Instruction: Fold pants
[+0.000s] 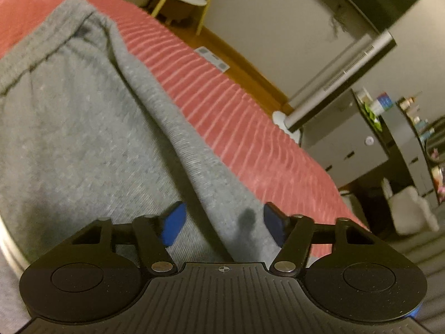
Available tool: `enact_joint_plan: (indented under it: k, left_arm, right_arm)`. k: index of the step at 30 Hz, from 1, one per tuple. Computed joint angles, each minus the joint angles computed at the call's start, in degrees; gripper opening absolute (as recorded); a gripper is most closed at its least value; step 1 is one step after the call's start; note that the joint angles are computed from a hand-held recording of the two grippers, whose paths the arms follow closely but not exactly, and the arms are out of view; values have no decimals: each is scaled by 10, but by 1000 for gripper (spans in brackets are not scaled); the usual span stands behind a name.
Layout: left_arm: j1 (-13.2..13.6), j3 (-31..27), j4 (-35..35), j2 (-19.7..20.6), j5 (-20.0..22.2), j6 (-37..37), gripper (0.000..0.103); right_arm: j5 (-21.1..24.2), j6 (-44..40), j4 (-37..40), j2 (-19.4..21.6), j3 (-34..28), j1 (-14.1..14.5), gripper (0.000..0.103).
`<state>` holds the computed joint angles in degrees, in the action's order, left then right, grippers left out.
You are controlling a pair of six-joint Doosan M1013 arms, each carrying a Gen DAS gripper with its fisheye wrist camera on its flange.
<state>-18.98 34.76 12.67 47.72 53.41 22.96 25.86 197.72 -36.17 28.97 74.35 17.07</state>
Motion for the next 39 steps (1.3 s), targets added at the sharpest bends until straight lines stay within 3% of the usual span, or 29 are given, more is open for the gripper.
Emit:
enact_joint_plan:
  k: [2, 3, 4, 5, 7, 12, 15, 21, 23, 25, 28, 30, 32, 33, 34, 35, 36, 37, 39]
  left_arm:
    - [3, -10, -10, 7, 11, 0, 43]
    - [4, -9, -12, 7, 9, -2, 33]
    - [5, -9, -18, 8, 5, -3, 25]
    - [8, -8, -30, 8, -1, -3, 20]
    - [12, 7, -48, 1, -21, -13, 10]
    - [5, 69, -1, -39, -78, -10, 7]
    - [-4, 111, 28, -73, -113, -20, 7]
    - [-31, 273, 76, -189, -219, -54, 7]
    - [-45, 332, 94, -229, -236, -73, 7]
    - [-58, 388, 81, -262, -237, -86, 7]
    - [-70, 446, 33, -284, -216, -96, 7]
    - [-72, 467, 39, -289, -206, -140, 9]
    - [-74, 464, 106, -289, -180, -213, 14]
    - [-75, 465, 152, -290, -179, -250, 27]
    - [-75, 463, 189, -290, -174, -271, 46]
    - [-75, 457, 211, -287, -163, -279, 58]
    - [-73, 448, 219, -283, -144, -285, 69]
    - [-71, 445, 227, -281, -134, -302, 69]
    - [-65, 457, 232, -285, -141, -351, 69]
  right_arm:
    - [-23, 62, -68, 5, 5, -1, 51]
    - [-35, 107, -108, 7, 9, -2, 42]
    - [-43, 136, -138, 6, 13, -3, 20]
    - [-46, 135, -144, 8, 12, -3, 11]
    - [-30, 93, -118, 13, 3, -3, 8]
    - [-31, 118, -137, 18, 2, -5, 11]
    - [-22, 98, -143, 15, 0, -4, 6]
    - [-63, 396, -413, -40, 67, -9, 5]
    - [-37, 448, -454, -62, 90, -8, 5]
    - [2, 393, -410, -73, 98, -5, 5]
    - [79, 211, -243, -70, 78, -3, 5]
    - [122, 98, -148, -58, 61, -2, 5]
    - [131, 34, -75, -49, 56, -5, 6]
    - [113, 19, -48, -50, 61, -8, 9]
    - [91, 30, -51, -52, 69, -10, 11]
    - [79, 47, -65, -55, 74, -10, 15]
    - [69, 46, -67, -56, 75, -11, 26]
    - [56, 51, -71, -57, 78, -12, 38]
    - [17, 70, -77, -58, 84, -15, 44]
